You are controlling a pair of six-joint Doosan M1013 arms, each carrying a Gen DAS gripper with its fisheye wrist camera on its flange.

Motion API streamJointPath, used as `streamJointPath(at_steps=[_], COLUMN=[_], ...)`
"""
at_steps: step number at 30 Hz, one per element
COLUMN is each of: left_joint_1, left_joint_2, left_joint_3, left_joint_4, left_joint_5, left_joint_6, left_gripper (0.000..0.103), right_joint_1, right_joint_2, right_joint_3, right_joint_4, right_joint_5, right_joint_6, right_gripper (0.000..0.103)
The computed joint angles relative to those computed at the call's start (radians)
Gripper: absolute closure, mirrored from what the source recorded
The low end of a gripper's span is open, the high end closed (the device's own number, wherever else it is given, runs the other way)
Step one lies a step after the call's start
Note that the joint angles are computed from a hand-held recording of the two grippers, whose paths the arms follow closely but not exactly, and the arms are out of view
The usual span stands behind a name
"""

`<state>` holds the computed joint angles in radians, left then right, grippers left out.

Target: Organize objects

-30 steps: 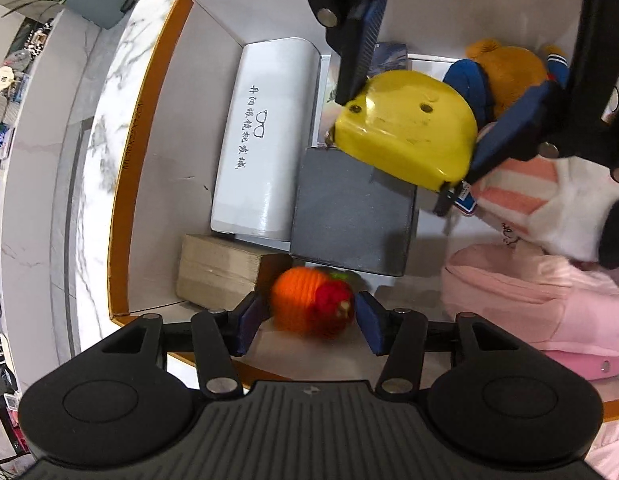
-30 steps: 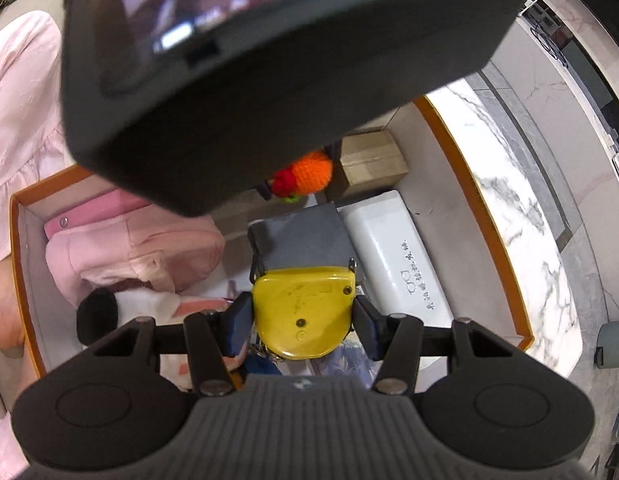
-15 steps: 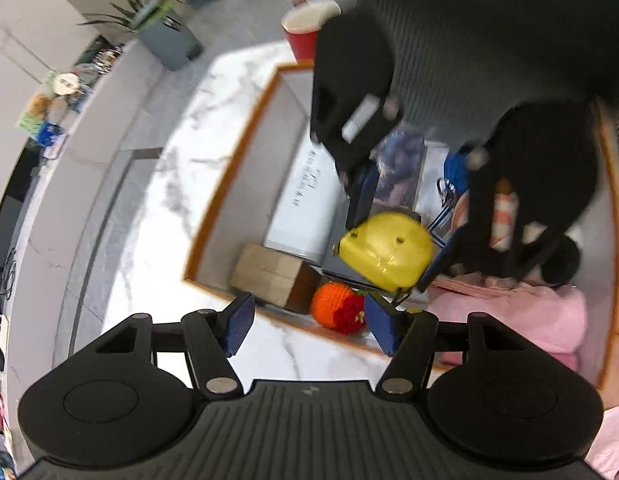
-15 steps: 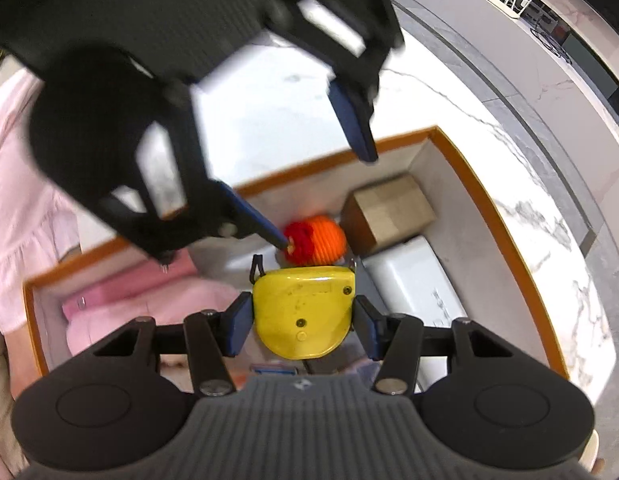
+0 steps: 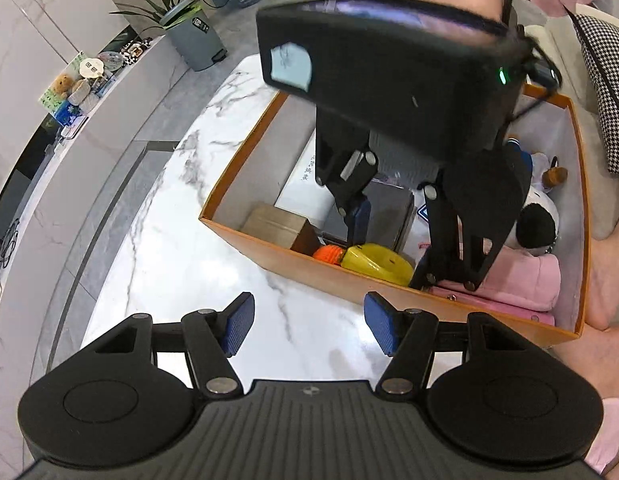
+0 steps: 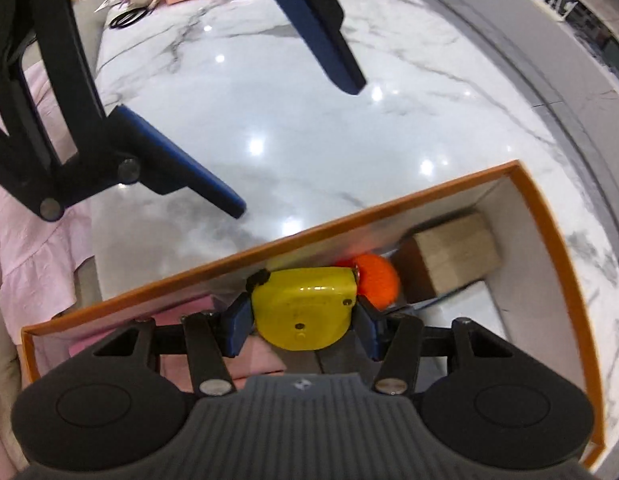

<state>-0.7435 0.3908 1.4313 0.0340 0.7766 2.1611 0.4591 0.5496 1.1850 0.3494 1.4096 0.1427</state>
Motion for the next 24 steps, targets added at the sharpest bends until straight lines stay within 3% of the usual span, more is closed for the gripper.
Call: streamJointPath(at_steps=[13, 24], left_joint_1=[0.010, -0.025], left_joint_2=[-0.021, -0.113], left_joint_3=[0.028, 0.101], left_joint_4=[-0.055, 0.019], left_joint_5=[-0.010, -0.086], left_joint_6=[-0.012, -0.084], left_gripper=[0.031, 0.031], right_joint_1=[0.012, -0.013], right_joint_2=[-0.011, -0.112], right_joint_3=[0.004, 0.053], right_joint_4=[-0.029, -0.021], right_joint_5=[-0.017, -0.106], right_joint_6=[0.023, 0.001], right_gripper=[0.044, 0.044])
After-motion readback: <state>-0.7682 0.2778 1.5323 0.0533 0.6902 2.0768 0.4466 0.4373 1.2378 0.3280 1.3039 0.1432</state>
